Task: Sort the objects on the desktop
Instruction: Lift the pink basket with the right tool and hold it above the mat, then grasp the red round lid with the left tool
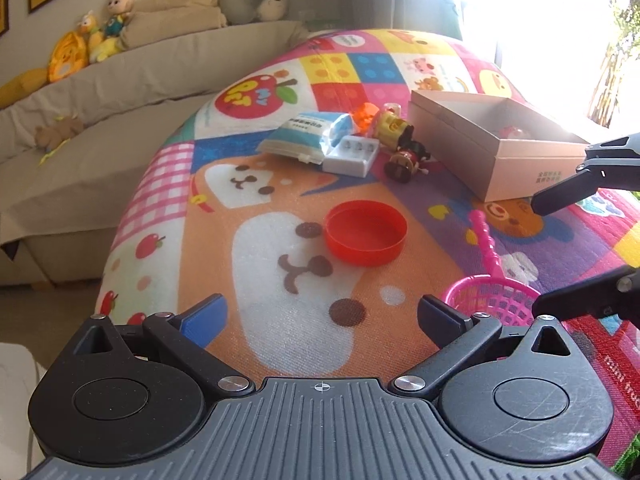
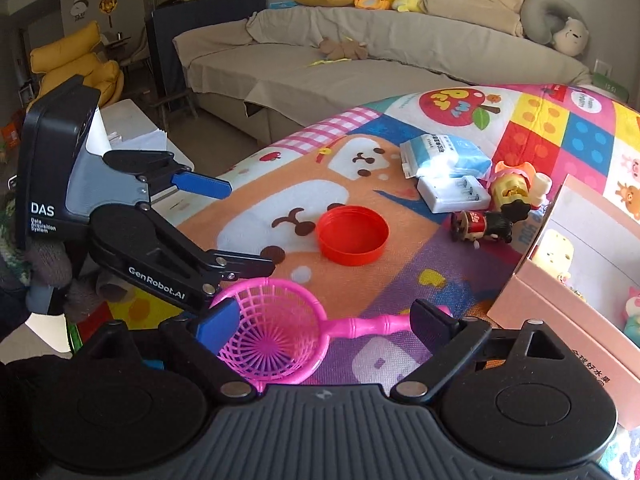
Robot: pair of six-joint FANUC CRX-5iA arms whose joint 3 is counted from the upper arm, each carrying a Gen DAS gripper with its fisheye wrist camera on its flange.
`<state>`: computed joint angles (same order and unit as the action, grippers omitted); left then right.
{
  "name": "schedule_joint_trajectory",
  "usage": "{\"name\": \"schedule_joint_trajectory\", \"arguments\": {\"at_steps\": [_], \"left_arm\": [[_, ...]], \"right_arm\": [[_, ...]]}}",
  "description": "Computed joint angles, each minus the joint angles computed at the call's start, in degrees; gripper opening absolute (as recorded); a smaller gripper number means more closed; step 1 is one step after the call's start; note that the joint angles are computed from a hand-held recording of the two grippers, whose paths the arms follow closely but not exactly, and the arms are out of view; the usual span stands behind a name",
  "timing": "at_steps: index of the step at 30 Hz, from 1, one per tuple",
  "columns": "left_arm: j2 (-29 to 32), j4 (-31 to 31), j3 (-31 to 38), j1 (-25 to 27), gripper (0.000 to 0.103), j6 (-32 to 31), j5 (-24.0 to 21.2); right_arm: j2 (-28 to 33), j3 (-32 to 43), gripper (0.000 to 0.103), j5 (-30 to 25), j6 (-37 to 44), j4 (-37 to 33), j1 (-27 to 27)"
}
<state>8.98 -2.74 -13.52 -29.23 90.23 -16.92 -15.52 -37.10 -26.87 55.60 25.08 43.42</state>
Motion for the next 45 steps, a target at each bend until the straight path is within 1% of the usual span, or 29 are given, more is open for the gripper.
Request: {"name": "schedule_joint_trajectory", "arguments": {"at_steps": [1, 5, 6, 7, 8, 9, 10, 12, 14, 15, 16, 18, 20, 22, 23, 25, 27, 28, 29, 30, 31, 35, 38, 39, 40, 42, 44, 45], "left_arm": [[0.01, 1.1, -0.3, -0.05, 0.103, -1.03, -0.05], [0.3, 12.05, -3.28, -0.51, 0.103, -11.3, 1.72], [0.36, 13.28, -3.62, -0.83, 0.103, -12.77, 2.17], [0.4, 13.22, -3.51, -1.14, 0.103, -13.1, 2.34], [0.39, 11.82, -3.03, -1.37, 0.103, -11.97, 2.29], [0.36, 9.25, -2.13, -1.58, 0.103, -9.43, 1.74], [0.28, 5.93, -1.02, -1.76, 0.103, -5.99, 0.91], [-0.05, -2.72, 1.79, -2.22, 0.103, 3.39, -1.53], [-0.56, -9.91, 3.95, -2.64, 0.103, 11.78, -4.05], [-0.82, -12.67, 4.71, -2.78, 0.103, 15.24, -5.07], [-1.17, -15.05, 5.27, -2.81, 0.103, 18.44, -5.98], [-1.7, -17.96, 5.94, -2.57, 0.103, 22.83, -7.33], [-1.88, -19.04, 6.32, -2.24, 0.103, 25.09, -8.33], [-2.05, -18.98, 6.29, -1.73, 0.103, 25.74, -8.84], [-2.02, -18.85, 6.29, -1.61, 0.103, 25.68, -8.94], [-2.03, -18.18, 5.9, -1.4, 0.103, 24.97, -8.65], [-1.93, -16.13, 5.17, -1.0, 0.103, 22.82, -7.68], [-1.86, -14.94, 4.78, -0.78, 0.103, 21.5, -7.07], [-1.59, -13.39, 4.44, -0.55, 0.103, 19.82, -6.4], [-1.2, -12.35, 4.4, -0.51, 0.103, 18.68, -5.92], [-0.77, -11.38, 4.37, -0.52, 0.103, 17.48, -5.13], [1.95, -5.31, 4.22, -0.7, 0.103, 9.82, 0.77], [5.3, -3.62, 7.11, -1.55, 0.103, 7.59, 1.79], [6.84, -3.02, 8.7, -1.92, 0.103, 6.54, 1.36], [8.13, -4.45, 10.73, -2.43, 0.103, 7.51, 0.08], [10.37, -9.46, 14.8, -3.76, 0.103, 11.54, -2.8], [11.99, -12.09, 17.52, -4.65, 0.101, 13.35, -5.03], [12.73, -13.1, 18.77, -5.01, 0.097, 14.19, -6.35]], "right_arm": [[-0.25, -0.69, 0.093, -0.33, -1.96, 1.46, -0.18], [-2.54, -3.43, 0.093, -1.4, -9.09, 5.56, -1.64], [-3.42, -4.11, 0.093, -1.55, -10.71, 6.06, -2.06], [-4.25, -4.54, 0.093, -1.76, -11.62, 6.16, -2.19], [-5.13, -4.88, 0.094, -1.93, -12.04, 5.97, -2.16], [-5.96, -5.24, 0.096, -2.03, -12.43, 5.87, -1.94], [-6.69, -5.58, 0.1, -2.0, -12.68, 5.82, -1.62], [-7.63, -5.7, 0.103, -1.85, -11.49, 4.24, -0.63], [-7.8, -4.74, 0.103, -1.74, -7.44, -0.27, 0.23], [-7.33, -3.79, 0.103, -1.61, -4.12, -3.46, 0.64], [-6.89, -3.15, 0.103, -1.59, -1.53, -5.46, 0.93], [-5.24, -2.26, 0.103, -1.17, 2.52, -7.13, 1.65], [-3.08, -0.43, 0.103, -1.34, 7.06, -9.95, 1.4], [-0.3, 2.73, 0.103, -2.48, 13.38, -14.72, 0.58], [1.1, 4.09, 0.103, -2.94, 16.12, -16.37, 0.19], [3.44, 5.88, 0.103, -3.88, 18.32, -17.19, -0.2], [4.82, 7.33, 0.103, -4.8, 20.87, -19.17, -0.69], [4.99, 7.59, 0.099, -5.21, 21.33, -19.4, -0.72], [4.95, 7.54, 0.087, -5.69, 21.16, -18.92, -0.6], [4.61, 6.96, 0.084, -5.76, 19.74, -17.58, -0.39], [3.79, 5.56, 0.084, -5.01, 16.77, -14.95, 0.0], [-1.06, -0.21, 0.084, -2.99, 5.94, -5.82, 0.15], [-6.02, -6.27, 0.084, -2.08, -8.27, 6.03, -0.47], [-7.92, -8.34, 0.084, -2.35, -13.37, 10.21, -0.85], [-9.43, -9.56, 0.084, -2.93, -16.16, 12.18, -1.14], [-12.19, -11.5, 0.084, -4.74, -20.33, 14.8, -1.24], [-14.3, -13.0, 0.084, -6.7, -23.09, 16.25, -0.96], [-15.45, -13.65, 0.084, -7.94, -23.97, 16.18, -0.75]]}}
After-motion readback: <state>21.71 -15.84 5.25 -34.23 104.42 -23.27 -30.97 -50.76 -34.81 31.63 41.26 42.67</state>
